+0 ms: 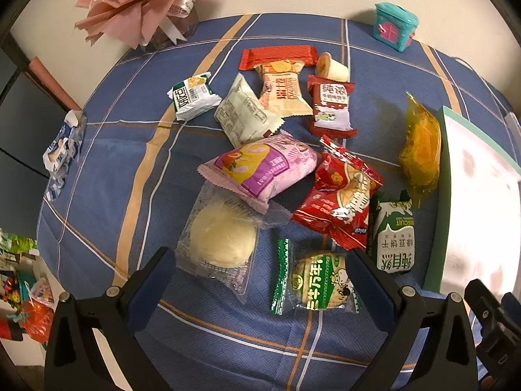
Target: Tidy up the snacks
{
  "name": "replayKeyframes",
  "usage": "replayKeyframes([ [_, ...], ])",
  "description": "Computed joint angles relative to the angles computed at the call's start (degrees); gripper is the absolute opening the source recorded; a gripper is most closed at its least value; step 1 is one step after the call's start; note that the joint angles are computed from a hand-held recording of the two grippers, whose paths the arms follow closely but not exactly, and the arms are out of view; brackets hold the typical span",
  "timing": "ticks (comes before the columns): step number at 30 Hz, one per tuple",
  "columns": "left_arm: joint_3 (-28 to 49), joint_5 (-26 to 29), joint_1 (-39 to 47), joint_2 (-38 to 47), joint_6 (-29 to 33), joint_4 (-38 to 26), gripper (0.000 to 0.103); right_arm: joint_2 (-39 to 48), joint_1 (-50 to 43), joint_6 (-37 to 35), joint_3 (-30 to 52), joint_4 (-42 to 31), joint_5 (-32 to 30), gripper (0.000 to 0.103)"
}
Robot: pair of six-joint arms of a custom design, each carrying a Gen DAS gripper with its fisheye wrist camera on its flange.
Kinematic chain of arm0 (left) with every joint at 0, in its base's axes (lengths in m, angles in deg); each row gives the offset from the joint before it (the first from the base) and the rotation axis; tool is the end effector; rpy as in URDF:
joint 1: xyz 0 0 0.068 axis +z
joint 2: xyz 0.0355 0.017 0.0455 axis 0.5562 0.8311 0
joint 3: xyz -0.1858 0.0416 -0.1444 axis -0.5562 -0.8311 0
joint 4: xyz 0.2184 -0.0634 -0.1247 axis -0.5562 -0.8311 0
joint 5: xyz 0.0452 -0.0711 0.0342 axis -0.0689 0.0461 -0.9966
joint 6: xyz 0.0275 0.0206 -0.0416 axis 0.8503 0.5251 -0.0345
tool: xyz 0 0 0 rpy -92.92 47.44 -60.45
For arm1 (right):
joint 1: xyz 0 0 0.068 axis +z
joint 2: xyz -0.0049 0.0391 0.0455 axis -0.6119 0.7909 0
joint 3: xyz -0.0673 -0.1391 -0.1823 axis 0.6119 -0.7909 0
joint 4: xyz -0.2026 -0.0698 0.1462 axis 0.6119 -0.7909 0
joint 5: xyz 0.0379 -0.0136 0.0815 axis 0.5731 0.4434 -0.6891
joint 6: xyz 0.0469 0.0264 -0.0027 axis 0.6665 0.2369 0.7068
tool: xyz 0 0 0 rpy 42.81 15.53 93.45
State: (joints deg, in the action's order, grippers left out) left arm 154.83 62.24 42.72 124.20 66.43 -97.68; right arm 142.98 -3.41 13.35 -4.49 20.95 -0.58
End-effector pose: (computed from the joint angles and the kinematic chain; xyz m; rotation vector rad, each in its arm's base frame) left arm 0.2809 0.0461 0.2405 0.2512 2.8302 0.1884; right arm 0.2432 0.1568 0.2211 0.8578 2.7373 0.0026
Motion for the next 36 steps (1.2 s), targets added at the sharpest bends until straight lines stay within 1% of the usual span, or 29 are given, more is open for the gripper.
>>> replayKeyframes([
  [2,1.4,1.2,1.2,1.1,-0.6,-0.7,0.103,0.4,-0.1,-0.5,0.7,-0.1,-0.8,0.103],
  [3,2.1,1.8,1.9,1.5,-1.0,-0.9,0.103,0.1,-0.3,-1.2,0.7,0.6,-2.3,0.103],
  [6,3.5,5.1,4.5,2.9,-1.7,-0.6,0.103,1.1,0.0,-2.7,2.0,2.2,-2.5,0.103],
  [7,4.4,9.2,6.1,4.1,-1.8,-0.9,0.103,2.3,0.2,-3.5,3.1,2.5,-2.4,0.103],
  [8,5.5,10.5,6.9,5.4,-2.0,-1.8,0.103,3.8,0.5,-4.2,4.7,2.1,-2.2,0.103],
  [9,5.8,13.2,8.0,6.3,-2.1,-1.3,0.103,4.8,0.7,-4.9,5.5,2.6,-2.7,0.103],
  [12,8.4,12.0,9.0,9.2,-2.6,-3.0,0.103,8.2,1.6,-6.4,8.9,4.0,-3.4,0.103],
  [16,11.4,12.9,11.6,12.7,-4.9,-3.9,0.103,10.4,3.1,-7.2,11.7,6.7,-4.5,0.103],
  [18,12.2,13.1,12.2,13.9,-5.4,-4.2,0.103,12.7,3.7,-8.2,14.7,5.8,-4.3,0.101],
  [20,13.1,13.3,12.6,15.3,-6.2,-4.4,0.103,15.5,3.8,-9.7,18.1,4.5,-3.7,0.093],
  [22,13.9,13.6,12.8,16.5,-6.4,-4.1,0.103,17.7,4.1,-10.6,21.1,3.9,-3.5,0.09],
  [24,14.1,13.4,12.7,16.9,-6.1,-3.7,0.102,19.1,3.8,-11.8,22.3,3.8,-3.7,0.088],
  [27,14.3,12.3,11.8,17.6,-6.1,-3.7,0.095,21.3,3.5,-12.7,24.1,3.2,-3.6,0.084],
  [28,14.3,11.9,11.5,18.0,-6.0,-3.8,0.091,21.3,3.4,-12.7,23.9,3.4,-4.1,0.082],
  [32,14.7,10.8,10.1,19.8,-6.2,-3.8,0.089,22.9,2.7,-13.3,24.1,3.7,-5.6,0.069],
  [34,14.1,8.9,9.2,20.1,-6.1,-2.9,0.082,23.7,2.5,-13.5,24.2,3.9,-6.1,0.064],
  [36,12.5,7.2,8.8,20.0,-6.0,-1.4,0.08,24.7,2.3,-13.8,24.1,4.2,-6.6,0.059],
])
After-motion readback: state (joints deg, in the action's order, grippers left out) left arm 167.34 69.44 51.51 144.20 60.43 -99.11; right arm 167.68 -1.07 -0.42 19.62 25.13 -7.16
